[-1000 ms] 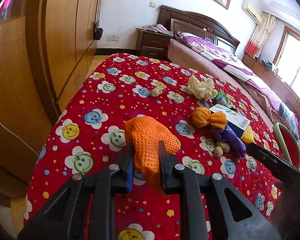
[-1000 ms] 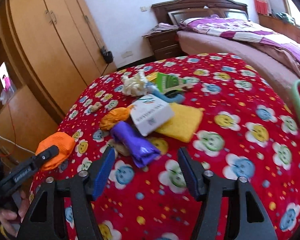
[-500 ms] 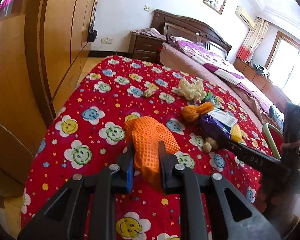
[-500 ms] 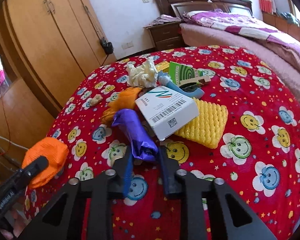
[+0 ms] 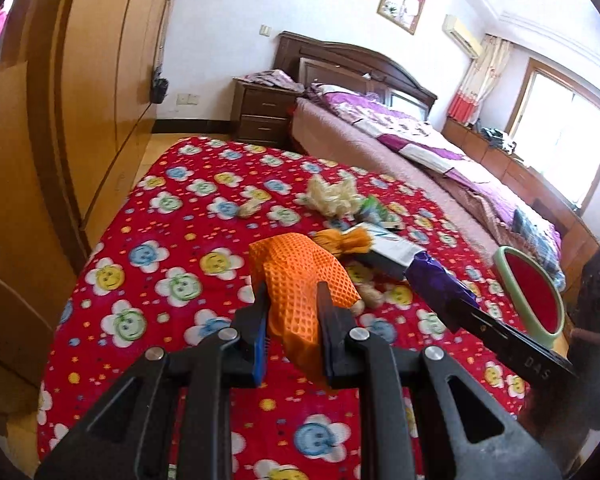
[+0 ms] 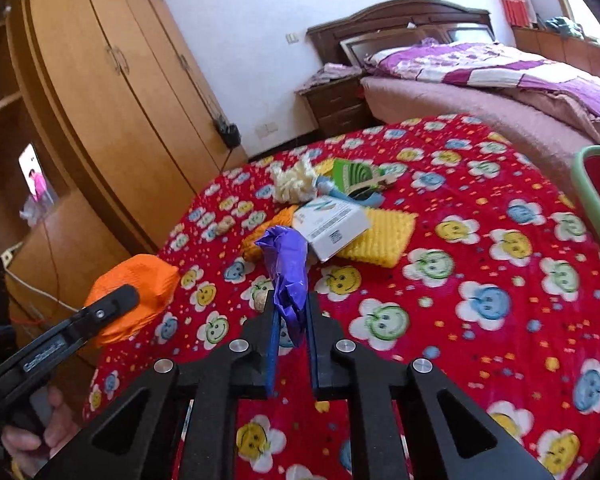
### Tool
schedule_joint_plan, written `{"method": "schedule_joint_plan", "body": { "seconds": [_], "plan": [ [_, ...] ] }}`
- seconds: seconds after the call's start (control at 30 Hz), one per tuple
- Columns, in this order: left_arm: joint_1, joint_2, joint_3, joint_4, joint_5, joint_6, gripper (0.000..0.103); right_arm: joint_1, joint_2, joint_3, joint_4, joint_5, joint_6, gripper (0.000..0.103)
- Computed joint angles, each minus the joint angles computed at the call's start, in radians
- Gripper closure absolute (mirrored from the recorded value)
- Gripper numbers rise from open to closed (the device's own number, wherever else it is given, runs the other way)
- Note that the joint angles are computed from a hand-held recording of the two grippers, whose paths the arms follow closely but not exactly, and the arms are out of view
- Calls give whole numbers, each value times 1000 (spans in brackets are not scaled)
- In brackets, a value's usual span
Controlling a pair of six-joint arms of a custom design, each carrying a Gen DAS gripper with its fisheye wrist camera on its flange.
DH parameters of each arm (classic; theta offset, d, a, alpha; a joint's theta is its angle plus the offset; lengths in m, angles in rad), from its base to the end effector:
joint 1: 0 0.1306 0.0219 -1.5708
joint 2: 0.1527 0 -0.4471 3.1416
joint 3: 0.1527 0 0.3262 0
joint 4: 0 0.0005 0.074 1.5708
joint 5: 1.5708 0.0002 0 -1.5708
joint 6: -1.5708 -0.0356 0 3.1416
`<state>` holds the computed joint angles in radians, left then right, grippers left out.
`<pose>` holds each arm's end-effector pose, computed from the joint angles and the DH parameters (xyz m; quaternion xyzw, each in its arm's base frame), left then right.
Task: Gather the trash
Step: 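Carry both items over the red bucket and open both tools to drop them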
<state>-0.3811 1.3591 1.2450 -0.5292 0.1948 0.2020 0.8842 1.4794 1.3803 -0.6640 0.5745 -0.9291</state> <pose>0.3747 -0.1581 0.4743 0.1229 0.8827 -0.2113 0.4014 0.2999 0.3345 0.4726 0.1311 0.8792 0.1362 0.4374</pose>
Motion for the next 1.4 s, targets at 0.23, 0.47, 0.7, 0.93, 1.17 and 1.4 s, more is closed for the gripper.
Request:
{"method": "schedule_joint_plan", "body": {
  "seconds": [0.23,0.47,0.7,0.93,1.17,1.4],
  "plan": [
    [-44,1,16,-26,47,-23,83,34,-75,-42,-13,89,-77,92],
    [-92,12,42,-48,67,-31,83,55,-115,-54,-40,160,-103,92],
    [-133,19,68,-61,70,-51,83,68,-156,-75,-55,223,-140,92],
    [-184,55,127,-82,89,-44,83,75,-200,-96,-103,288,-192,92],
    [-258,100,194,-113,74,-53,83,77,-262,-139,-160,344,-276,92],
    [-337,151,265,-145,53,-71,83,64,-341,-207,-218,395,-389,92]
  ]
}}
